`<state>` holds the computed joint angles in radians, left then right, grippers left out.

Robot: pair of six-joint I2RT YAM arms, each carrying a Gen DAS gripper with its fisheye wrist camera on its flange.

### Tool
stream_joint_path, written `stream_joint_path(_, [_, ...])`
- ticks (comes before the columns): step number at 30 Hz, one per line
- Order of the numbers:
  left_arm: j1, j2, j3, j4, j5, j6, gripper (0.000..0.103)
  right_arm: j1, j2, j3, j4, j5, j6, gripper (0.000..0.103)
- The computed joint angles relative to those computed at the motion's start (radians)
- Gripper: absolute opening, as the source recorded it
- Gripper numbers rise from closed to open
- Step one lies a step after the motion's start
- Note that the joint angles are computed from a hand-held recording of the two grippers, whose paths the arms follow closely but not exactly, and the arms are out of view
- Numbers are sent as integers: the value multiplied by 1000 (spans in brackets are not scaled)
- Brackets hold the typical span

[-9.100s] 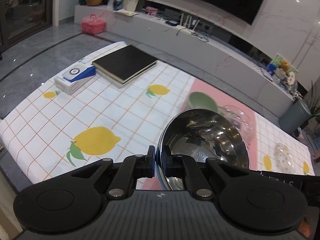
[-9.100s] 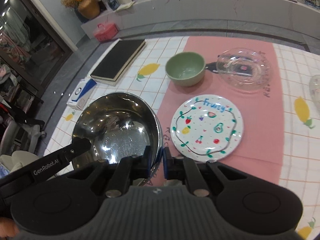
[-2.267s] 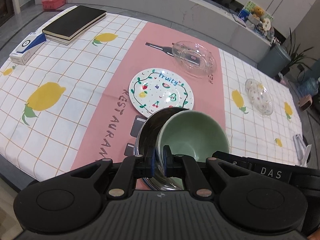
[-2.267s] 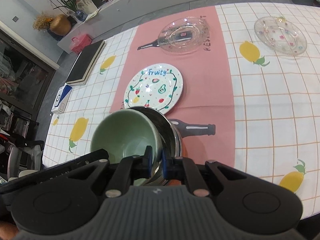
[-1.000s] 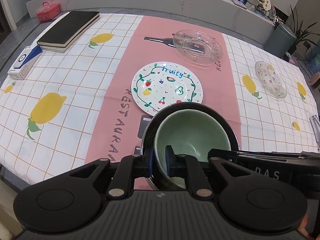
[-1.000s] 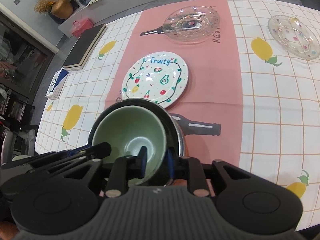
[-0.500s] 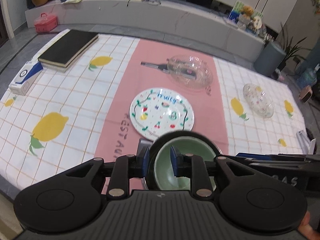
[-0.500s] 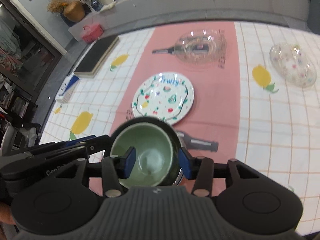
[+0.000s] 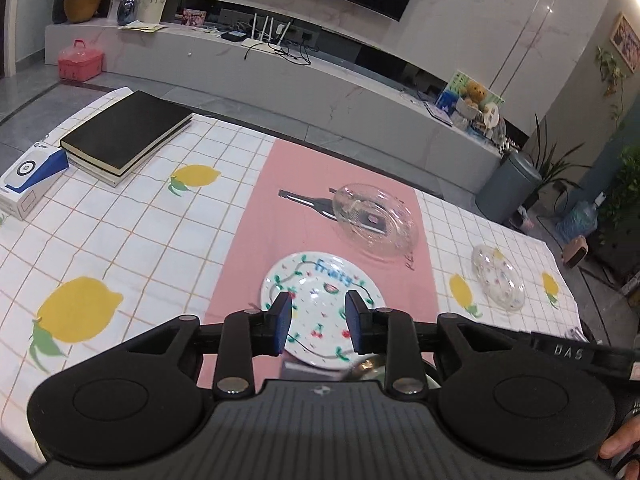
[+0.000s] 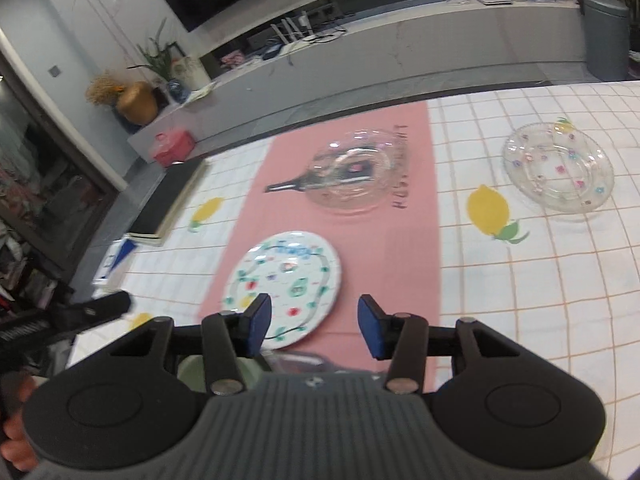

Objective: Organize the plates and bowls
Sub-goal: 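Open both grippers and raise them away from the bowl stack, then move both grippers to the white Fruity plate rim and close on it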

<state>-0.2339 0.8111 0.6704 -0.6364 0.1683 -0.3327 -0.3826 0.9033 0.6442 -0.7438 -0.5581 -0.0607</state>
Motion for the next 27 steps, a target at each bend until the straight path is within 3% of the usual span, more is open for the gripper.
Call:
stream_joint_path(5, [81,94,-56,112,51,47,33,8,105,-69,168,-3,10,46])
stream_joint_path(8, [101,139,-98,201,75,75,32,14,218,-72,237,-38,17,31])
stream_joint_path(12, [134,212,-148,322,117,83,32,41,339,-58,315,-54,57,27])
stream_joint_path(19, [164,375,-184,492,174,95,30,124,476,-37,445,-16,133,23])
stream_joint_path(27, [172,503,-188,591,188,76,30,167,564,-37,526,-9,174,18])
